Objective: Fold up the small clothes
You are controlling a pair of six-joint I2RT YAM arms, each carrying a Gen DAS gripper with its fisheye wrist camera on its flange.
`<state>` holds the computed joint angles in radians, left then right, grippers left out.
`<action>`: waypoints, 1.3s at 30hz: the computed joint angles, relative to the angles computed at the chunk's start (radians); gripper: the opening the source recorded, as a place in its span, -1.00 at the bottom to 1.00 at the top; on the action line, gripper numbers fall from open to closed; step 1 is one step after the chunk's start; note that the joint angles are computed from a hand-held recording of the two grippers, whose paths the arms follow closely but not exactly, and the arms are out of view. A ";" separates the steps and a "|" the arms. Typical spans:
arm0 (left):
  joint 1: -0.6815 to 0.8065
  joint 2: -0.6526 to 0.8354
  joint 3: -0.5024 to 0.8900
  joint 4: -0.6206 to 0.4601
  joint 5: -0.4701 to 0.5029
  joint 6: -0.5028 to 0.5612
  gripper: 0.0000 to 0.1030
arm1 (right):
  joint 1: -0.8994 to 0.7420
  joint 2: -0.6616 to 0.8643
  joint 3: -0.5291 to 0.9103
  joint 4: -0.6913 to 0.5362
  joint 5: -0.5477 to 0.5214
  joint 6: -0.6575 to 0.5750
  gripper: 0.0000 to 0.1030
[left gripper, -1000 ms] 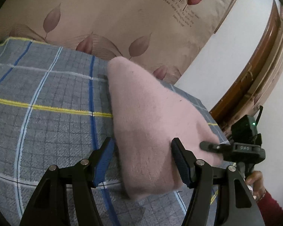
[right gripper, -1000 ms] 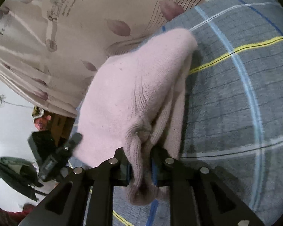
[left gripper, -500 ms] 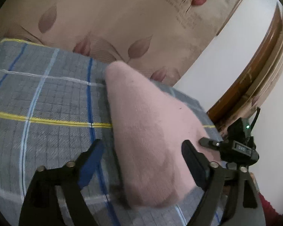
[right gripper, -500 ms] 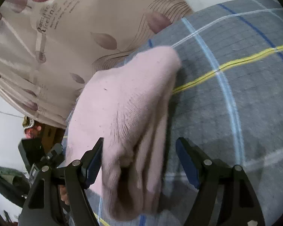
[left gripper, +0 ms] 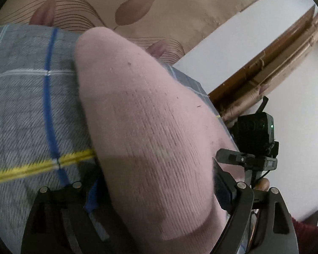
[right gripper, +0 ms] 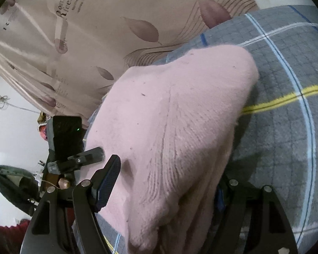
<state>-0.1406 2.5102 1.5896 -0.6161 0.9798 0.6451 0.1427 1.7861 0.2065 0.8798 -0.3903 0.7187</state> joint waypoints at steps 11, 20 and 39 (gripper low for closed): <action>-0.023 -0.023 -0.045 0.126 -0.046 -0.107 0.30 | -0.022 0.062 0.048 -0.012 -0.040 -0.003 -0.17; -0.052 -0.186 -0.337 0.490 -0.184 -0.241 0.11 | 0.087 -0.032 0.049 -0.109 0.128 0.022 -0.31; -0.054 -0.480 -0.740 0.762 -0.372 -0.255 0.08 | 0.310 -0.205 0.044 -0.245 0.304 0.168 -0.35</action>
<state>-0.1949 2.0305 0.8492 0.1456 0.6083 0.3903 0.4526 1.5807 0.2504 0.6352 -0.0863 0.8864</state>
